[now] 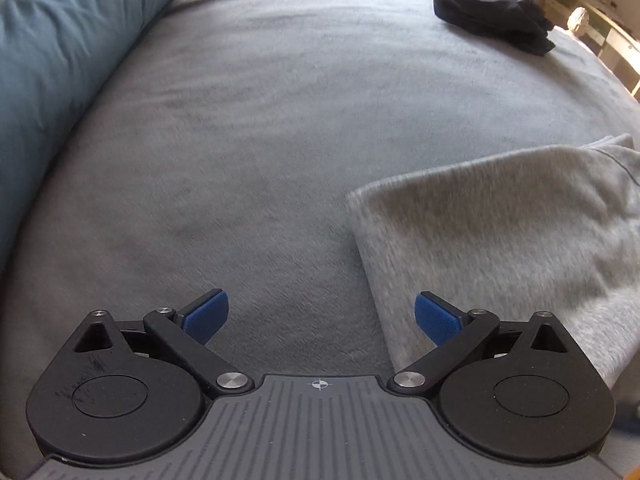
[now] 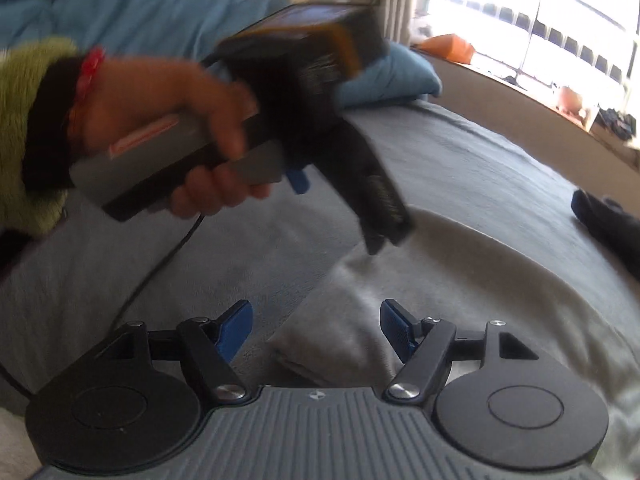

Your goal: Fold clothes

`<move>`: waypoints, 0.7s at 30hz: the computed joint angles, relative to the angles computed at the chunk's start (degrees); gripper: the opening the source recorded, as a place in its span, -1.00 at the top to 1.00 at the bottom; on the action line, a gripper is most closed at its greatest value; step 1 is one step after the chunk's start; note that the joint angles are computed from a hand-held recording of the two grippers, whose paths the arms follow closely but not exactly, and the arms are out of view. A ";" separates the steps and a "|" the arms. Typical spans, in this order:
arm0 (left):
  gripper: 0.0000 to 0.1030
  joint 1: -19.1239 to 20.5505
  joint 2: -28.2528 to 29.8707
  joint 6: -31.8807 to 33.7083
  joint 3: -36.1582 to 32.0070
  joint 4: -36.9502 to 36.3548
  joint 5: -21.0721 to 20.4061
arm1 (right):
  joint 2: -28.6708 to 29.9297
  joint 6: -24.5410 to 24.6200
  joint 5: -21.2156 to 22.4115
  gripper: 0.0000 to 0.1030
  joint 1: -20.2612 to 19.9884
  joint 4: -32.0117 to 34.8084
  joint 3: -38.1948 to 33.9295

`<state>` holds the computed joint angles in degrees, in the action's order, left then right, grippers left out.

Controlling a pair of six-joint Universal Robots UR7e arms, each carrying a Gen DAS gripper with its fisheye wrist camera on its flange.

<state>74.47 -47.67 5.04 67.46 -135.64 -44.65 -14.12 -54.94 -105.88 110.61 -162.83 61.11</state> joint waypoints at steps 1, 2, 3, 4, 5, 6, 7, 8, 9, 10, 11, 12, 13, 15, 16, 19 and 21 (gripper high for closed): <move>-0.91 0.05 0.17 0.16 0.07 -0.38 -0.38 | 1.05 -1.20 -1.38 -0.42 0.46 -0.06 -0.78; -0.90 0.11 0.34 0.32 0.15 -0.78 -0.76 | 1.86 -2.20 -2.58 -0.42 0.76 -0.53 -1.41; -0.88 0.19 0.45 0.57 0.33 -1.42 -1.28 | 2.69 -3.22 -3.77 -0.42 1.06 -1.01 -2.07; -0.88 0.28 0.61 0.55 0.31 -1.77 -1.80 | 3.53 -4.26 -4.96 -0.42 1.36 -1.50 -2.76; -0.86 0.47 0.75 0.29 0.12 -1.92 -2.53 | 4.40 -5.31 -6.14 -0.42 1.65 -1.99 -3.48; -0.79 0.68 0.90 -0.01 -0.10 -2.04 -3.28 | 5.28 -6.38 -7.31 -0.42 1.94 -2.48 -4.24; -0.70 0.91 1.08 -0.53 -0.54 -1.83 -4.02 | 6.04 -8.10 -8.55 -0.42 2.20 -3.38 -4.67; -0.66 1.07 1.11 -1.08 -0.67 -1.90 -4.62 | 6.82 -9.86 -9.77 -0.42 2.45 -4.31 -5.14; -0.61 1.22 1.13 -1.62 -0.77 -2.02 -5.21 | 7.50 -11.69 -10.91 -0.42 2.64 -5.46 -5.43; -0.56 1.36 1.19 -2.00 -0.90 -2.39 -5.71 | 8.21 -13.55 -12.02 -0.42 2.82 -6.65 -5.75; -0.53 1.49 1.25 -2.37 -1.03 -2.79 -6.19 | 8.83 -15.59 -12.84 -0.42 2.96 -8.04 -5.95; -0.48 1.62 1.32 -2.74 -1.16 -3.19 -6.68 | 9.18 -16.62 -13.29 -0.42 3.01 -8.92 -6.06; -0.38 1.74 1.45 -2.95 -1.33 -3.53 -7.08 | 9.54 -17.64 -13.72 -0.41 3.06 -9.80 -6.19; -0.23 1.90 1.57 -3.23 -1.46 -4.22 -7.78 | 10.29 -18.86 -14.49 -0.39 3.18 -10.85 -6.92; -0.10 1.99 1.64 -3.29 -1.57 -4.52 -8.28 | 10.73 -19.16 -14.90 -0.32 3.21 -11.14 -7.58; 0.07 2.08 1.85 -3.37 -1.73 -5.00 -9.60 | 11.69 -19.41 -16.07 -0.16 3.30 -10.15 -9.57; 0.12 2.07 2.00 -3.30 -1.55 -5.74 -9.94 | 11.87 -19.09 -16.12 -0.09 3.27 -9.90 -10.10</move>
<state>76.53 -45.67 1.74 65.92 -141.38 -54.59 -2.25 -74.03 -122.00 113.89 -172.72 51.02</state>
